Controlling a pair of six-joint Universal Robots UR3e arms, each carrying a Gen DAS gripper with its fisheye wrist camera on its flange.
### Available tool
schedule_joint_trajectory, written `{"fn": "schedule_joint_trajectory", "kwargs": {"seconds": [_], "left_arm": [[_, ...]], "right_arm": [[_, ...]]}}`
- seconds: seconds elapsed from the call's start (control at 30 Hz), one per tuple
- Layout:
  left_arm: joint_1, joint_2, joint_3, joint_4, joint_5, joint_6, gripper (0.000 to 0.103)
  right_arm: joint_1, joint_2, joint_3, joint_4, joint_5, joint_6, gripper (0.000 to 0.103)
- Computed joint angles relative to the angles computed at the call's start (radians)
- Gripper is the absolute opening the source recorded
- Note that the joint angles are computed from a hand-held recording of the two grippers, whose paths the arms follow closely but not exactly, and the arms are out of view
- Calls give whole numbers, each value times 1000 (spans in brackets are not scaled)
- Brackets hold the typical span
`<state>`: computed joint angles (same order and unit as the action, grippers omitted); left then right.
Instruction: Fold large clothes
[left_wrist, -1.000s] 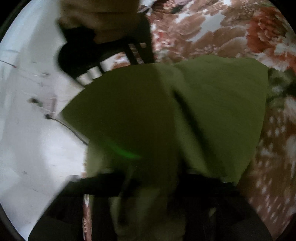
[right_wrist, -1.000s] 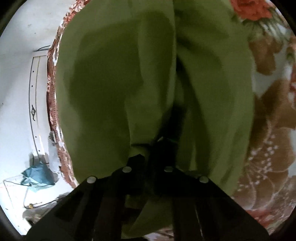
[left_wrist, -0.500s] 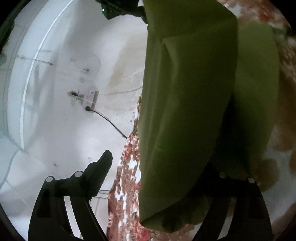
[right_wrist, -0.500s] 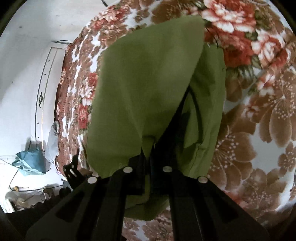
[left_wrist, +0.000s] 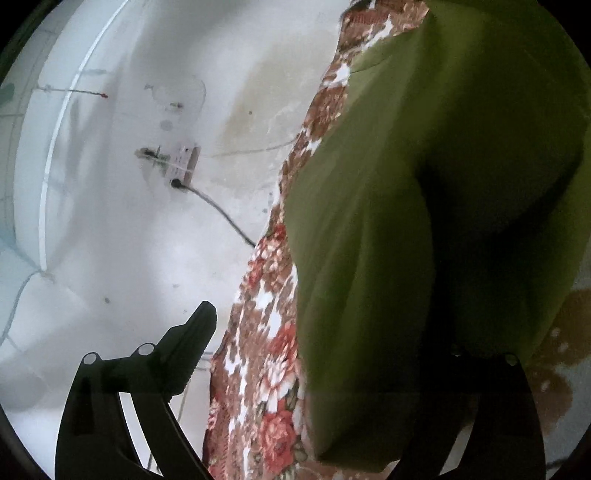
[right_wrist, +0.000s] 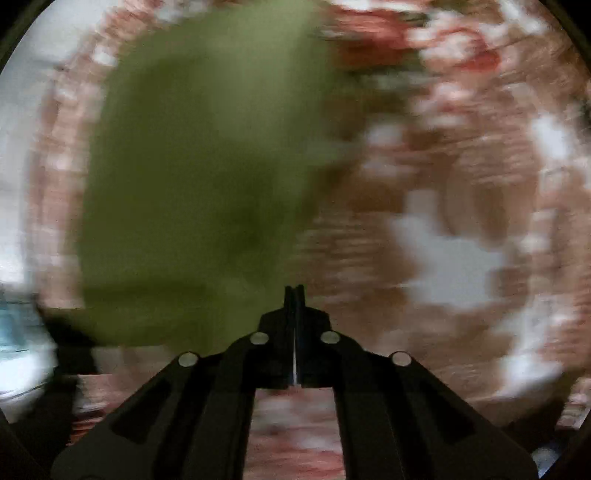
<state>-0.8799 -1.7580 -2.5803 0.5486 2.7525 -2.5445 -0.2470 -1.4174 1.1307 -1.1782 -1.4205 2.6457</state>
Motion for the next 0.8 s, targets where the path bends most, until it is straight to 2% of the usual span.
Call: {"fn": "schedule_joint_trajectory", "kwargs": {"seconds": [0.03,0.07,0.13,0.2,0.23,0.27,0.3,0.33,0.4,0.47,0.5,0.53,0.57,0.6,0.7,0.8], "left_arm": [[15,51,-22,-72,-12,-44,92],[14,61,-44,-60,-17,-45,92],[-49,7,-77,98,17,48,92],[-81,16,-100,61,27,13,92],[-63,21,-82,56,9,30,91],[-80,44,-79,-15,21,-23,91],[-84,60,-88,-38,17,-38,91],[-47,56,-87,14,-2,11,91],[-58,74,-86,-37,5,-32,92],[-66,91,-80,-65,7,-47,92],[-68,79,-78,-45,4,-36,92],[-47,58,-78,20,-18,14,92],[-22,49,-78,67,-41,55,92],[-19,44,-80,77,-46,58,92],[23,71,-90,78,-83,66,93],[35,90,-100,72,-96,57,93]], "right_arm": [[-34,-4,39,-4,24,8,1],[-106,2,41,64,108,20,1],[-165,-52,56,116,200,-31,1],[-213,-87,14,276,332,-127,1],[-228,-87,-18,379,393,-176,1],[-228,-90,-41,481,452,-230,2],[-209,-95,-40,505,471,-236,6],[-182,-99,-28,491,471,-214,9],[-131,-106,56,391,461,-133,14],[-130,-74,123,312,485,-66,27],[-146,-61,128,306,495,-66,40],[-151,-38,120,294,506,-63,59],[-147,-30,115,253,492,-43,67],[-148,-20,107,226,486,-31,71],[-168,30,45,251,486,-43,72],[-123,63,56,241,469,-43,73]]}}
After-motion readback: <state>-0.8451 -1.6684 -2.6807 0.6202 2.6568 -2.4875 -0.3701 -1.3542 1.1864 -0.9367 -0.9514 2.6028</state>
